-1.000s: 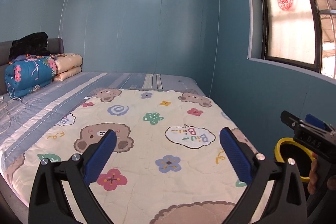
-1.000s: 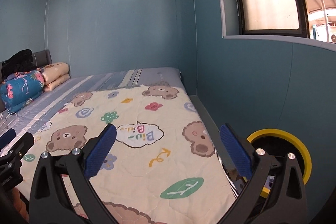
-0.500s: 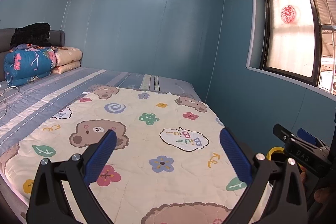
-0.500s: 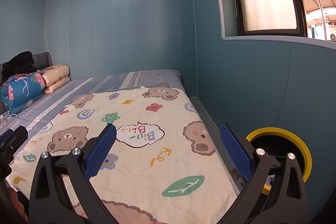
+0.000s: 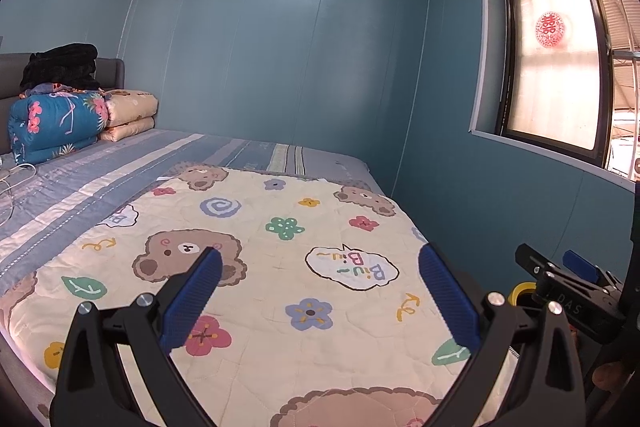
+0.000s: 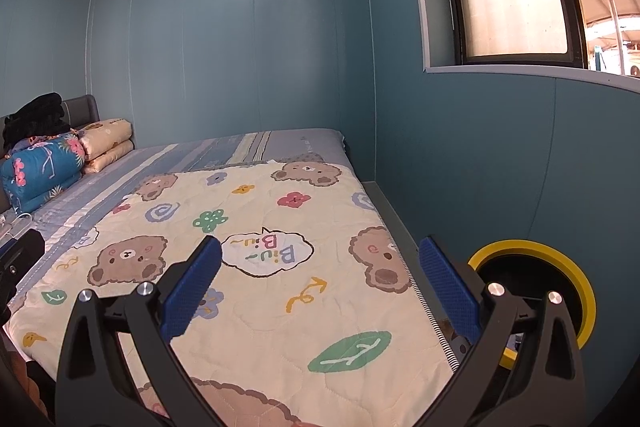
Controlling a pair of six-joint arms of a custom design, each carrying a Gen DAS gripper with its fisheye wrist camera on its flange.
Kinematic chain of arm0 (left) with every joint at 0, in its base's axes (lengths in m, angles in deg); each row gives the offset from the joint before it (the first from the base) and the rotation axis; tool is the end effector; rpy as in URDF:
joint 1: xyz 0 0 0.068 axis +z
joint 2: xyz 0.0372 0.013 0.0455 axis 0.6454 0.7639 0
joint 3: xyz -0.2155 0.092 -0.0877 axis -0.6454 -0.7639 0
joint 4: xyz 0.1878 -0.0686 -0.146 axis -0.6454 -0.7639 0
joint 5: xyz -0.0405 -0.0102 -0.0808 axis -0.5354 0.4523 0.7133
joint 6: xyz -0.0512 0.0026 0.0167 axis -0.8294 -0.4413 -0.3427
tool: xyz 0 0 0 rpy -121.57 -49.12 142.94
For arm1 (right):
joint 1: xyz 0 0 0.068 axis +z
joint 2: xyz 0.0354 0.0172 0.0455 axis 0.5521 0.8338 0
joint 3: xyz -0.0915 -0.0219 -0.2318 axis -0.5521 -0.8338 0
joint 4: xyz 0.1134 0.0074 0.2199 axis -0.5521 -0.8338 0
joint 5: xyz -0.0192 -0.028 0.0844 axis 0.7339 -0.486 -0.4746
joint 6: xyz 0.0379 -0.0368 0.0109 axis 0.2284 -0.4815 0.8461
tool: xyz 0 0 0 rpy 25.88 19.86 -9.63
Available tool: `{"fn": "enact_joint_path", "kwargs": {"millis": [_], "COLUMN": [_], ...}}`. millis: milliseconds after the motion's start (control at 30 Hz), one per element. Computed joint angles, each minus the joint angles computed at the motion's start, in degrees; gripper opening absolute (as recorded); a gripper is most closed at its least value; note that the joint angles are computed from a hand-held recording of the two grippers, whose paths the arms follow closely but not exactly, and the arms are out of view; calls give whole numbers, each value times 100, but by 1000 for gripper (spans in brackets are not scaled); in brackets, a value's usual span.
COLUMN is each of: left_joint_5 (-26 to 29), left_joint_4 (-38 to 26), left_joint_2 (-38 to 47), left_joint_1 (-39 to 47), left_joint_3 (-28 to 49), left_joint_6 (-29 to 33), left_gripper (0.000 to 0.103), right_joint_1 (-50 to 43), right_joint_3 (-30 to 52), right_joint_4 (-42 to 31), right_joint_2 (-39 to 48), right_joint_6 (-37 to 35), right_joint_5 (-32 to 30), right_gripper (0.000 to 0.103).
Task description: Collect trash
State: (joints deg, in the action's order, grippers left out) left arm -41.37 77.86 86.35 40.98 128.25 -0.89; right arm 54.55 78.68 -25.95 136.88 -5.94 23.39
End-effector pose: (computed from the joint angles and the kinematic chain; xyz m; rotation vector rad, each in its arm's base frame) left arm 0.2592 -0.0083 0.3190 0.1423 1.8395 -0.3639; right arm 0.2292 0.0639 0.3267 0.3782 1.8379 -0.2151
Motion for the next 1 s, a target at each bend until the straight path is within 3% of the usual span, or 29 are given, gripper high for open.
{"fn": "enact_joint_path", "kwargs": {"millis": [1000], "left_joint_5": [-42], "left_joint_4": [-117], "left_joint_2": [59], "left_joint_1": [-109], "left_joint_3": [17], "left_joint_6": [60], "left_gripper": [95], "right_joint_1": [-222], "right_joint_3": [3], "right_joint_4": [-53], "right_joint_2": [81], "right_joint_6": [195], "right_joint_5": [-218], "right_gripper": [95]}}
